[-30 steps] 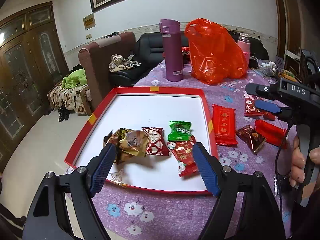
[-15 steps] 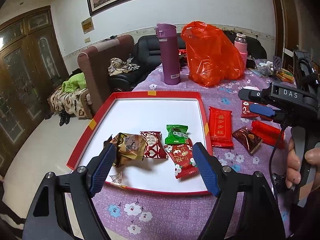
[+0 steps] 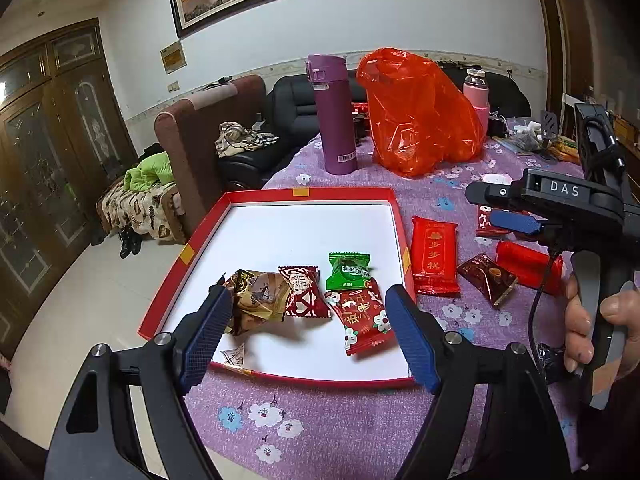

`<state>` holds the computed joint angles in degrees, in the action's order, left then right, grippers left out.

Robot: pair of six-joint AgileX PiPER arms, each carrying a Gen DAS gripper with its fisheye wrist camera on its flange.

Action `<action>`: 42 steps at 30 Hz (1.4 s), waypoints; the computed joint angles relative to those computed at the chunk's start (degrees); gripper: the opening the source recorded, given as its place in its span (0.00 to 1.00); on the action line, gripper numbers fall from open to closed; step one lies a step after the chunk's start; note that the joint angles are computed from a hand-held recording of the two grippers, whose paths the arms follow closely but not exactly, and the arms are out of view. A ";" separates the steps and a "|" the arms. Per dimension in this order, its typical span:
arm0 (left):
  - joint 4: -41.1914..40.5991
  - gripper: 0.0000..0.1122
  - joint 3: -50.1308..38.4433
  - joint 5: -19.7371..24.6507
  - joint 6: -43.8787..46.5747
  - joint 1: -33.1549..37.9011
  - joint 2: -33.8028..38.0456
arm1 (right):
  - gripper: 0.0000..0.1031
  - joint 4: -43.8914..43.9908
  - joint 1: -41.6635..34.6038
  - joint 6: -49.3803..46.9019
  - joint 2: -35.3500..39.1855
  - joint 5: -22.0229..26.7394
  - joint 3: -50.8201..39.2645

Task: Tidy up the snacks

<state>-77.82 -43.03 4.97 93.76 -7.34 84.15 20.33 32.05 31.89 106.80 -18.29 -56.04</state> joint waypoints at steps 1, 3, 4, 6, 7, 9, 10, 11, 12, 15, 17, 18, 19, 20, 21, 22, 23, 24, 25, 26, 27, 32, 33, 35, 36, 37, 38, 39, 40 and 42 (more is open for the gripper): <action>-1.17 0.71 0.23 0.03 1.32 0.06 -0.17 | 0.64 0.22 0.04 -0.20 -0.01 0.07 -0.02; -2.05 0.71 0.40 0.07 2.51 0.18 -0.40 | 0.64 0.61 0.11 -0.59 0.03 0.22 -0.11; -0.72 0.71 0.46 0.08 1.35 0.18 -0.54 | 0.64 0.71 0.14 -0.64 0.02 0.27 -0.13; 5.82 0.71 0.40 -0.08 -4.56 0.09 -0.85 | 0.64 0.62 0.14 -0.51 0.09 0.22 -0.19; 6.44 0.71 0.56 -0.30 -4.99 0.01 -1.21 | 0.64 0.88 0.11 -0.82 0.14 0.36 -0.27; 3.42 0.71 0.82 -0.36 -1.93 0.27 -1.92 | 0.64 0.44 0.02 -0.20 0.31 0.68 -0.46; 4.36 0.71 0.78 0.04 -2.99 0.61 -2.11 | 0.64 0.56 0.04 -0.25 0.30 0.55 -0.39; 7.36 0.71 0.64 0.30 -5.91 0.77 -2.21 | 0.64 0.76 -0.01 -0.50 0.22 0.40 -0.25; 8.18 0.71 0.75 0.23 -6.54 0.98 -2.46 | 0.64 2.14 0.19 -1.86 0.17 0.21 -0.20; 7.46 0.71 0.93 0.17 -5.56 1.44 -2.86 | 0.64 0.84 -0.13 -0.47 0.41 0.52 -0.34; 10.20 0.71 0.79 0.45 -8.25 1.95 -3.02 | 0.64 1.27 -0.08 -0.80 0.42 0.46 -0.23; 10.21 0.71 0.89 0.34 -8.25 2.08 -3.20 | 0.64 1.71 -0.05 -1.23 0.44 0.49 -0.25; 10.20 0.71 0.91 0.42 -8.16 2.39 -3.41 | 0.64 1.92 -0.02 -1.35 0.51 0.55 -0.30; 10.19 0.71 0.88 0.65 -8.09 2.74 -3.56 | 0.64 1.74 -0.09 -1.13 0.57 0.66 -0.37; 10.19 0.71 0.93 0.96 -8.02 3.16 -3.81 | 0.64 1.56 -0.15 -0.85 0.69 0.76 -0.45; 9.78 0.71 0.93 0.99 -7.65 3.32 -3.95 | 0.64 2.01 -0.12 -1.20 0.76 0.73 -0.47; 8.23 0.71 1.02 1.15 -6.02 3.73 -4.22 | 0.64 2.42 -0.20 -1.62 0.85 0.81 -0.55; 6.30 0.71 1.14 1.36 -4.08 4.24 -4.44 | 0.64 2.84 -0.28 -2.03 0.88 0.99 -0.61; 6.21 0.71 1.06 1.44 -4.13 4.40 -4.35 | 0.64 3.01 -0.34 -2.08 0.88 1.08 -0.58; 6.78 0.71 0.94 1.59 -4.81 4.55 -4.17 | 0.64 2.81 -0.38 -1.66 0.88 0.99 -0.49; 7.86 0.71 0.87 1.76 -5.88 4.79 -4.06 | 0.64 2.75 -0.38 -1.44 0.83 0.72 -0.26; 7.47 0.71 1.05 1.88 -5.36 4.61 -4.05 | 0.64 6.67 -0.08 -5.41 0.43 0.12 0.19; 7.74 0.71 1.10 1.67 -5.67 4.29 -4.11 | 0.64 7.45 -0.04 -6.09 0.23 -0.19 0.50; 7.52 0.71 1.31 1.25 -5.40 3.50 -4.23 | 0.64 6.92 -0.11 -5.33 -0.18 -0.68 1.12; 8.28 0.71 1.43 1.04 -6.15 3.13 -4.21 | 0.64 6.42 -0.23 -4.73 -0.38 -0.91 1.39; 11.33 0.71 1.40 0.70 -9.19 2.51 -4.06 | 0.64 6.17 -0.34 -4.46 -0.50 -0.98 1.47; 14.82 0.71 1.36 0.31 -12.65 1.85 -3.95 | 0.64 5.93 -0.37 -4.15 -0.74 -1.22 1.71; 19.02 0.71 1.32 -0.08 -16.78 1.12 -3.89 | 0.64 5.68 -0.36 -3.90 -1.10 -1.48 2.02; 21.75 0.71 1.38 -0.40 -19.43 0.43 -3.97 | 0.64 6.02 -0.29 -4.53 -1.51 -1.45 2.17; 24.87 0.71 1.48 -0.70 -22.69 -1.00 -4.13 | 0.64 6.45 -0.23 -6.08 -2.14 -0.11 1.93</action>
